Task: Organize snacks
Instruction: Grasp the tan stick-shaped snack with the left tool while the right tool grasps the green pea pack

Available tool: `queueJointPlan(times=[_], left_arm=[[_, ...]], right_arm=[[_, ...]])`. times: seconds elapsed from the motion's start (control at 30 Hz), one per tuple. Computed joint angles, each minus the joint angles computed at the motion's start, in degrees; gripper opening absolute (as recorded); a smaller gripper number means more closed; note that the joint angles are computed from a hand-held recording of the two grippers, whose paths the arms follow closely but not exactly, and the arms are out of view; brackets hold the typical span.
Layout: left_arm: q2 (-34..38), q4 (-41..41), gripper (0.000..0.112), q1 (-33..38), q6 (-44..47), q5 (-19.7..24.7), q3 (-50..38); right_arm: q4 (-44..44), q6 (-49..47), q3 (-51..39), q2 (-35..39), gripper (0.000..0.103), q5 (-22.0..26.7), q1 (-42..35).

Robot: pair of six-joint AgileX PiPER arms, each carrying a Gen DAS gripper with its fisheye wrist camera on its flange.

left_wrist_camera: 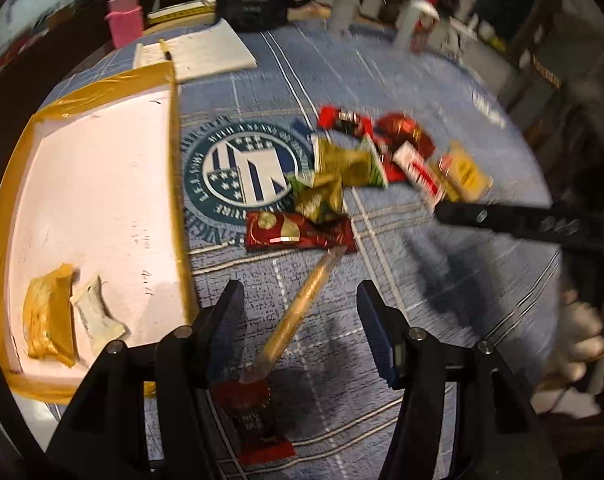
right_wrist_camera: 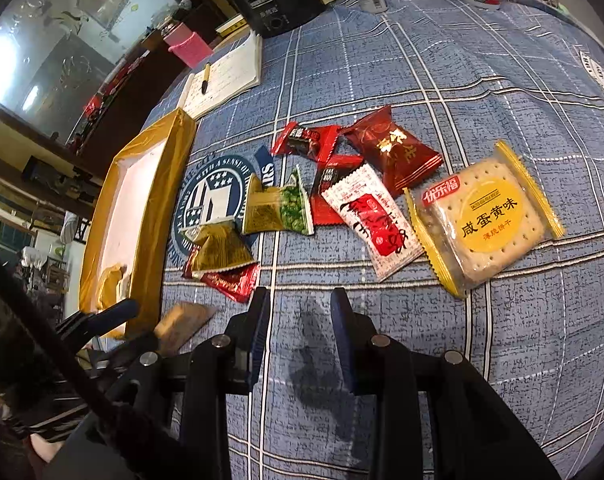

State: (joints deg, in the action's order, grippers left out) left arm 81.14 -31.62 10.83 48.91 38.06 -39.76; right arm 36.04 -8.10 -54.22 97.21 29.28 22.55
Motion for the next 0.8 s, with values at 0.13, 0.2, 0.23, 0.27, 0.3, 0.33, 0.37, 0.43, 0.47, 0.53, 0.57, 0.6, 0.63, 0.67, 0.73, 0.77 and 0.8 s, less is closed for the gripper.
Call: queueJointPlan(times=[0.13,0.2,0.23,0.27,0.3,0.33,0.37,0.43,0.47,0.53,0.57,0.6,0.63,0.67,0.73,0.77,0.8], left_arm=[[0.9,8.0,0.056,-6.9,-7.2,-6.9,2.2],[1.8,10.5,0.031,-8.1,-9.5,-8.6,2.9],[2.7,10.8,0.019,-8.4,-10.3,-8.6,2.6],[3.1,10.5,0.017,-8.3,-10.3,-8.6,2.4],[3.1,10.1,0.012,-8.1,-10.0,-8.9,2.6],[3.0,7.7,0.01,-7.0,-7.4,-8.4,2.7],[3.0,5.5,0.01,-5.9,-5.4,-7.4,2.5],[2.5,2.4,0.01,-3.3,-2.5,-6.0,2.3],[2.2,1.3,0.01,-2.1,-1.4,-5.3,2.2],[1.3,-1.7,0.01,0.7,1.6,-3.2,2.2],[1.1,-2.5,0.01,1.5,2.1,-2.3,2.1],[0.9,-3.5,0.01,2.9,3.2,-1.1,2.0],[0.8,-4.8,0.01,4.6,4.5,0.2,1.8],[0.8,-5.6,0.01,5.9,5.3,1.3,1.6],[1.1,-7.2,0.01,8.3,6.6,3.5,0.8],[1.0,-8.0,0.01,9.5,7.1,4.6,0.5],[0.9,-8.7,0.01,10.8,7.7,5.7,0.3]], right_arm=[[-1.5,-0.8,-2.0,1.1,0.032,0.9,2.1],[-3.3,0.1,-4.1,2.5,0.032,0.9,3.9],[-4.4,0.6,-5.2,3.2,0.032,0.9,4.8],[-5.7,1.3,-6.4,4.0,0.033,0.9,5.7],[-7.5,2.2,-8.0,5.1,0.036,0.8,6.8],[-8.9,3.4,-9.3,5.9,0.038,0.6,7.6],[-10.4,4.4,-10.7,6.9,0.039,0.6,8.3],[-12.6,5.8,-14.2,9.4,0.042,0.9,9.7],[-14.2,6.9,-15.9,10.7,0.045,1.2,10.3],[-18.8,10.3,-19.2,13.4,0.045,1.7,11.8],[-21.0,11.9,-20.4,14.6,0.045,1.9,12.4],[-23.8,14.0,-21.9,16.0,0.045,2.3,13.2],[-25.7,15.6,-22.8,16.9,0.045,2.5,13.7],[-27.2,16.8,-23.4,17.6,0.045,2.8,14.1],[-26.2,16.3,-23.7,18.2,0.033,3.2,13.9],[-25.1,15.9,-23.3,17.9,0.03,2.7,13.7],[-22.6,14.0,-23.1,17.7,0.019,2.8,13.1]])
